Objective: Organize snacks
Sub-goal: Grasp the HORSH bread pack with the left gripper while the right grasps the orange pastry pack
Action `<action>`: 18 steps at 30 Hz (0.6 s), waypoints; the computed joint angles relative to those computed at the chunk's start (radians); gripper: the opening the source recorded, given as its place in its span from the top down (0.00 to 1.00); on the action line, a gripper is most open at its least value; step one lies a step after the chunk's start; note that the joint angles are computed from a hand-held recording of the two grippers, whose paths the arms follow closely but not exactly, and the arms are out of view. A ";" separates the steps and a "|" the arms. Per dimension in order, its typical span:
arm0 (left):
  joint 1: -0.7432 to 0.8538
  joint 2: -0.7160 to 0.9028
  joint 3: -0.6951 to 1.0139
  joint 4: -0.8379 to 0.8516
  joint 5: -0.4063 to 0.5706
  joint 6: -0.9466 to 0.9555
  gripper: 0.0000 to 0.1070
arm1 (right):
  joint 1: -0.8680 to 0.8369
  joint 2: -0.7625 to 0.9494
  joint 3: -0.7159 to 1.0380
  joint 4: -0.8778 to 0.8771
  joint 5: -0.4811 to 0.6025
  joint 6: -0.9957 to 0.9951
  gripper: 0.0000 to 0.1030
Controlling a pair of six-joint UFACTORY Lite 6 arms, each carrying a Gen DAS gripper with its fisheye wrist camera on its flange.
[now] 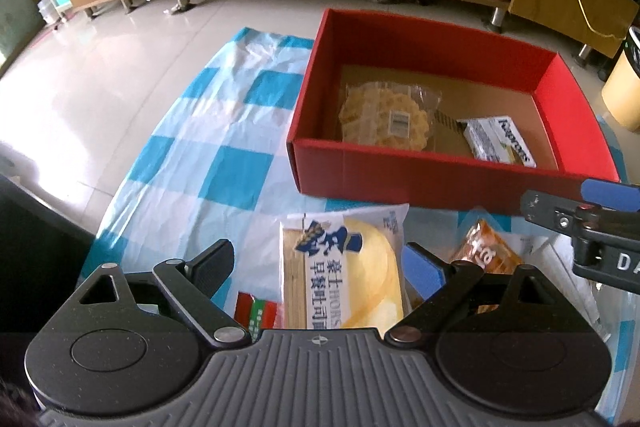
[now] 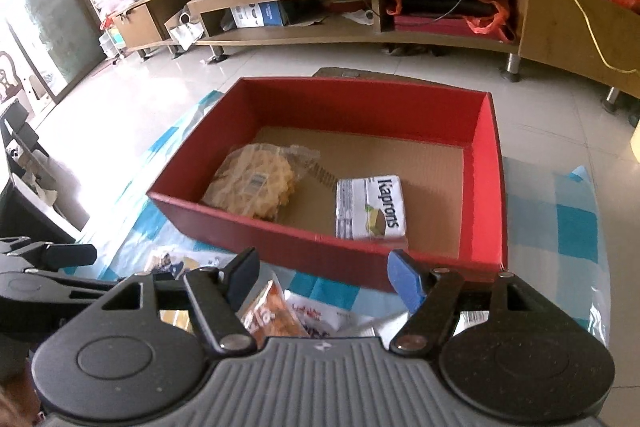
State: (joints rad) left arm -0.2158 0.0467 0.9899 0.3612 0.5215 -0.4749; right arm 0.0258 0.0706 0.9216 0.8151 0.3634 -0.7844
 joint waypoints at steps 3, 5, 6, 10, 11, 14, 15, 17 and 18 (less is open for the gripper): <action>0.002 0.012 -0.012 -0.008 0.000 0.006 0.12 | -0.005 -0.031 -0.032 -0.002 0.008 -0.006 0.33; -0.002 0.022 -0.021 0.001 0.002 -0.010 0.12 | 0.000 -0.048 -0.048 -0.011 0.016 -0.003 0.33; -0.001 0.029 -0.024 -0.003 0.002 -0.008 0.12 | 0.003 -0.059 -0.058 -0.015 0.019 -0.002 0.33; 0.004 0.055 -0.031 -0.014 -0.003 -0.011 0.12 | 0.017 -0.085 -0.090 -0.023 0.030 -0.004 0.33; 0.007 0.061 -0.028 -0.024 -0.002 -0.005 0.11 | 0.020 -0.089 -0.095 -0.027 0.030 -0.004 0.33; 0.015 0.081 -0.016 -0.051 -0.005 0.010 0.09 | 0.022 -0.095 -0.108 -0.034 0.034 -0.007 0.33; 0.016 0.090 -0.011 -0.060 -0.006 0.017 0.08 | 0.020 -0.094 -0.109 -0.040 0.035 -0.004 0.33; 0.016 0.118 0.002 -0.083 -0.006 0.030 0.08 | 0.015 -0.089 -0.107 -0.047 0.041 0.000 0.33; 0.019 0.128 0.004 -0.097 -0.010 0.038 0.07 | 0.013 -0.084 -0.105 -0.052 0.042 0.003 0.33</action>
